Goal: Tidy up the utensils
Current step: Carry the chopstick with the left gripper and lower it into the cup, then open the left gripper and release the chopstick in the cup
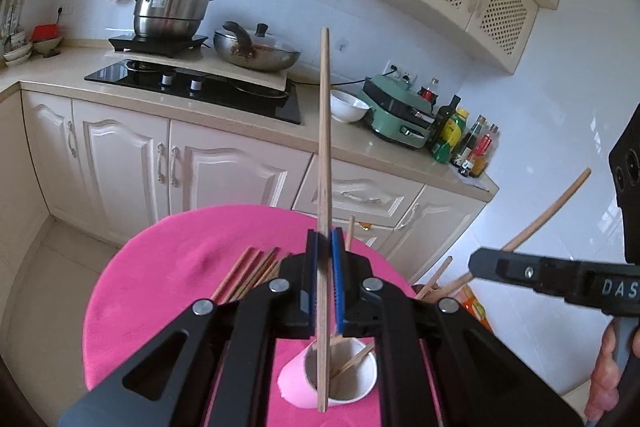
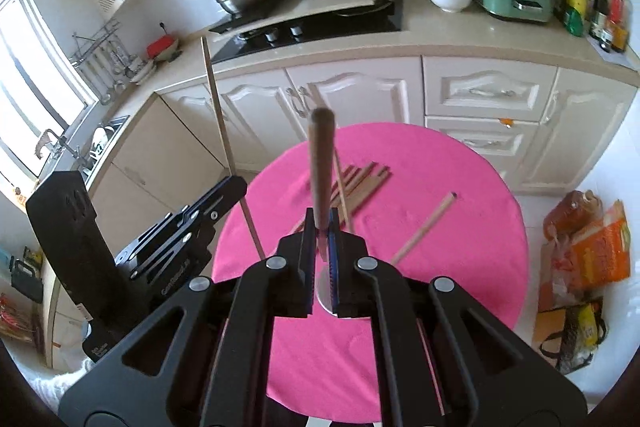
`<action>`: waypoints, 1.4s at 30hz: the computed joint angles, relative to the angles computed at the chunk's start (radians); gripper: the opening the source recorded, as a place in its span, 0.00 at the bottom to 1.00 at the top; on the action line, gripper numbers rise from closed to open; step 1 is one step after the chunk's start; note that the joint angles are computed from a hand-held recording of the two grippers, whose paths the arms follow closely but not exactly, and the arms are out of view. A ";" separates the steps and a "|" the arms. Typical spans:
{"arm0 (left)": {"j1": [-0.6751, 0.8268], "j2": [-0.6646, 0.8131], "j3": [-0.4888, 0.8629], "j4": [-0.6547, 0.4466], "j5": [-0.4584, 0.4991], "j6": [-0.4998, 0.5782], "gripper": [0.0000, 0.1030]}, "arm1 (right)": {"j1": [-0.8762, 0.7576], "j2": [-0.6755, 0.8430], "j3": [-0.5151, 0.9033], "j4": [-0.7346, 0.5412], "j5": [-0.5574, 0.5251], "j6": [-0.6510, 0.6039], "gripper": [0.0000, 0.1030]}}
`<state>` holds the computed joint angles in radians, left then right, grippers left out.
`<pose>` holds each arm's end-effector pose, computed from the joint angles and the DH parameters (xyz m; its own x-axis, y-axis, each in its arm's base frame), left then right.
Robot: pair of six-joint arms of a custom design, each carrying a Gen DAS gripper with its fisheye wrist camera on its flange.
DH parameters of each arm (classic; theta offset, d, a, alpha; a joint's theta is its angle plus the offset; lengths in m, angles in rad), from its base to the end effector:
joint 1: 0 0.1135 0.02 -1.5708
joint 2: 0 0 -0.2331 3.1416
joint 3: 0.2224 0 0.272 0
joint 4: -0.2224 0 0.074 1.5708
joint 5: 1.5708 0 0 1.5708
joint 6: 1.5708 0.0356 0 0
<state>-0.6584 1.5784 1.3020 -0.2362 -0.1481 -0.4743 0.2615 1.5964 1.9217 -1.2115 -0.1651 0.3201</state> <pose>0.3105 -0.2336 0.2784 -0.5750 -0.1263 -0.8083 0.2707 0.9030 -0.3336 0.3145 0.0902 0.4036 -0.8222 0.1013 -0.5602 -0.1019 0.9420 0.3198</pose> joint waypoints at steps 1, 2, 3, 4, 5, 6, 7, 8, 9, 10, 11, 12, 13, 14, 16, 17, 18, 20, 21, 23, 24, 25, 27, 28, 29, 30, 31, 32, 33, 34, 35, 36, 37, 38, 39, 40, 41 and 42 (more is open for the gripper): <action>-0.008 0.004 -0.008 0.020 -0.010 0.002 0.06 | -0.002 -0.007 -0.013 0.000 0.005 -0.004 0.05; -0.016 0.014 -0.013 0.041 -0.015 0.005 0.06 | -0.002 -0.016 -0.029 0.001 0.009 -0.005 0.05; -0.022 0.020 -0.014 0.051 -0.021 0.006 0.06 | -0.005 -0.025 -0.046 0.001 0.007 -0.006 0.05; -0.030 0.033 -0.019 0.075 -0.024 0.004 0.06 | -0.008 -0.034 -0.064 0.003 0.005 -0.004 0.05; -0.033 0.043 -0.019 0.090 -0.026 0.005 0.06 | -0.015 -0.038 -0.072 0.003 0.001 -0.008 0.05; -0.038 0.048 -0.027 0.107 -0.034 0.009 0.06 | -0.020 -0.040 -0.080 0.003 0.000 -0.010 0.05; -0.045 0.061 -0.030 0.128 -0.044 0.015 0.06 | -0.023 -0.045 -0.093 0.003 0.003 -0.011 0.05; -0.049 0.076 -0.031 0.145 -0.045 0.015 0.06 | -0.025 -0.051 -0.107 0.007 0.004 -0.011 0.05; -0.049 0.086 -0.031 0.153 -0.042 0.013 0.06 | -0.029 -0.056 -0.121 0.009 0.005 -0.013 0.05; -0.051 0.101 -0.034 0.173 -0.043 0.008 0.06 | -0.035 -0.063 -0.138 0.012 0.003 -0.015 0.05; -0.053 0.109 -0.037 0.188 -0.045 0.007 0.06 | -0.037 -0.069 -0.152 0.016 0.002 -0.017 0.05; -0.054 0.122 -0.039 0.207 -0.043 0.009 0.06 | -0.038 -0.072 -0.164 0.018 0.004 -0.017 0.05; -0.056 0.130 -0.042 0.219 -0.044 0.010 0.06 | -0.039 -0.079 -0.184 0.026 0.006 -0.016 0.05; -0.059 0.142 -0.042 0.229 -0.046 0.013 0.06 | -0.042 -0.084 -0.199 0.031 0.006 -0.018 0.05; -0.071 0.174 -0.036 0.242 -0.064 0.039 0.06 | -0.045 -0.094 -0.235 0.043 0.000 -0.015 0.05; -0.074 0.183 -0.037 0.244 -0.066 0.047 0.06 | -0.044 -0.101 -0.252 0.052 0.000 -0.010 0.05; -0.079 0.190 -0.039 0.245 -0.072 0.050 0.06 | -0.042 -0.104 -0.266 0.059 0.000 -0.010 0.05; -0.084 0.193 -0.049 0.248 -0.076 0.051 0.06 | -0.037 -0.099 -0.275 0.063 -0.002 -0.009 0.05; -0.086 0.193 -0.051 0.245 -0.076 0.051 0.07 | -0.032 -0.098 -0.282 0.067 0.001 -0.009 0.05; -0.090 0.190 -0.058 0.236 -0.081 0.058 0.07 | -0.026 -0.090 -0.290 0.070 -0.003 -0.006 0.05; -0.090 0.189 -0.058 0.229 -0.081 0.062 0.07 | -0.024 -0.089 -0.297 0.076 -0.007 -0.002 0.06; -0.090 0.186 -0.059 0.221 -0.077 0.064 0.07 | -0.021 -0.088 -0.304 0.082 -0.007 0.002 0.06; -0.088 0.179 -0.061 0.208 -0.075 0.060 0.07 | -0.016 -0.083 -0.313 0.092 -0.004 0.011 0.06; -0.087 0.176 -0.059 0.197 -0.071 0.060 0.07 | -0.015 -0.079 -0.317 0.097 -0.004 0.016 0.06; -0.087 0.173 -0.058 0.186 -0.064 0.062 0.07 | -0.015 -0.076 -0.324 0.104 -0.010 0.026 0.06; -0.087 0.169 -0.057 0.174 -0.065 0.066 0.08 | -0.016 -0.076 -0.329 0.110 -0.015 0.033 0.06; -0.086 0.167 -0.056 0.166 -0.063 0.066 0.11 | -0.014 -0.074 -0.334 0.115 -0.013 0.038 0.06; -0.084 0.158 -0.063 0.159 -0.055 0.063 0.19 | -0.013 -0.073 -0.336 0.117 -0.011 0.038 0.06; -0.085 0.151 -0.068 0.158 -0.054 0.059 0.21 | -0.010 -0.074 -0.341 0.122 -0.010 0.042 0.06; -0.084 0.140 -0.077 0.152 -0.053 0.056 0.21 | -0.007 -0.074 -0.345 0.126 -0.010 0.046 0.06; -0.085 0.133 -0.081 0.146 -0.053 0.052 0.21 | -0.006 -0.073 -0.346 0.127 -0.011 0.048 0.06; -0.086 0.128 -0.082 0.138 -0.053 0.049 0.21 | -0.003 -0.071 -0.347 0.126 -0.008 0.050 0.06; -0.085 0.120 -0.084 0.124 -0.049 0.042 0.21 | 0.000 -0.072 -0.349 0.130 -0.004 0.054 0.06; -0.083 0.111 -0.087 0.112 -0.044 0.034 0.22 | 0.007 -0.069 -0.346 0.131 0.003 0.060 0.06; -0.081 0.103 -0.090 0.106 -0.041 0.030 0.24 | 0.010 -0.069 -0.345 0.133 0.009 0.064 0.06; -0.080 0.091 -0.094 0.093 -0.043 0.024 0.25 | 0.013 -0.065 -0.342 0.133 0.011 0.066 0.06; -0.079 0.084 -0.096 0.086 -0.045 0.021 0.27 | 0.015 -0.062 -0.339 0.134 0.013 0.069 0.06; -0.077 0.075 -0.099 0.077 -0.047 0.020 0.27 | 0.018 -0.057 -0.334 0.134 0.017 0.073 0.06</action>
<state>-0.7358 1.6538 1.2026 -0.1594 -0.1946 -0.4546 0.2796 1.5393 1.5875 -1.0776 -0.1483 0.3935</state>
